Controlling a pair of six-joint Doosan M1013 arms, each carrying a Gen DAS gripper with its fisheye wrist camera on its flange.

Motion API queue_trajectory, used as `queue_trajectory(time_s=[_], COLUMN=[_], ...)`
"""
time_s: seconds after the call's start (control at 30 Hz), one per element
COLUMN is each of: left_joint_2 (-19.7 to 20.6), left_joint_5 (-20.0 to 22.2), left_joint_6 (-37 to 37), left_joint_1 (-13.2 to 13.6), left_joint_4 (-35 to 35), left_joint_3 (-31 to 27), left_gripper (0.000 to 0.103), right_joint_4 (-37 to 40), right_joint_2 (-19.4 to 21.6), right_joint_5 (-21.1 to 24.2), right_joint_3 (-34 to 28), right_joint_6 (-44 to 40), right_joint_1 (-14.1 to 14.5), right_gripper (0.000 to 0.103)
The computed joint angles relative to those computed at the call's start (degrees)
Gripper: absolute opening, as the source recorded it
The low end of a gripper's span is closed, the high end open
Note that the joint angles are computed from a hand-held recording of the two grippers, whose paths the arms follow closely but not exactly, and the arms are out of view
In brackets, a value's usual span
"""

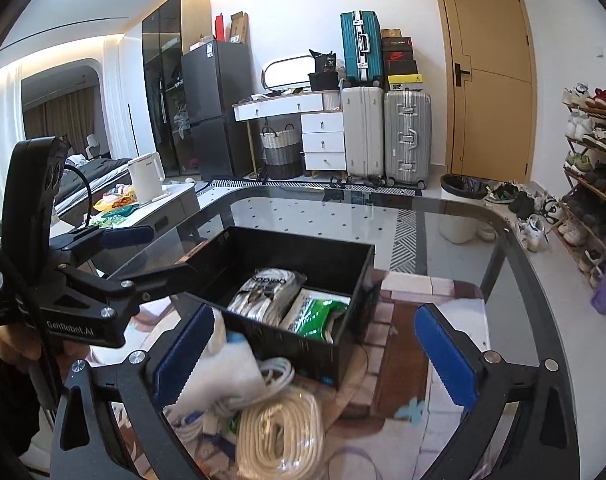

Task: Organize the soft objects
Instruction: 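Open both tools to drop the bags into the black box, then grasp the white foam wrap with the right tool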

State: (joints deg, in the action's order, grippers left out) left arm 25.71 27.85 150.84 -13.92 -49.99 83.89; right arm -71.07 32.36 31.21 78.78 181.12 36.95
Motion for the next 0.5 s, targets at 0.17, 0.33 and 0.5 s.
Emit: queue_trajectory(time_s=[0.17,0.33,0.5], left_joint_2=[-0.9,-1.6,-2.1], left_joint_5=[-0.9,-1.4,-1.8], left_joint_6=[0.5,-0.2,0.8], left_joint_1=[0.2,0.5,1.0], left_joint_4=[-0.3,0.2,-0.5], left_joint_3=[1.8,3.1,4.8], left_gripper=[0.103,0.103,0.103], right_joint_4=[0.1,1.1,3.8], right_joint_2=[-0.7,-0.9,-1.0], right_joint_5=[-0.3,-1.8,-3.2], right_joint_3=[1.4,2.2,1.7], right_joint_6=[1.7,1.7,-2.5], right_joint_1=[0.5,0.8,1.2], right_gripper=[0.102,0.102,0.102])
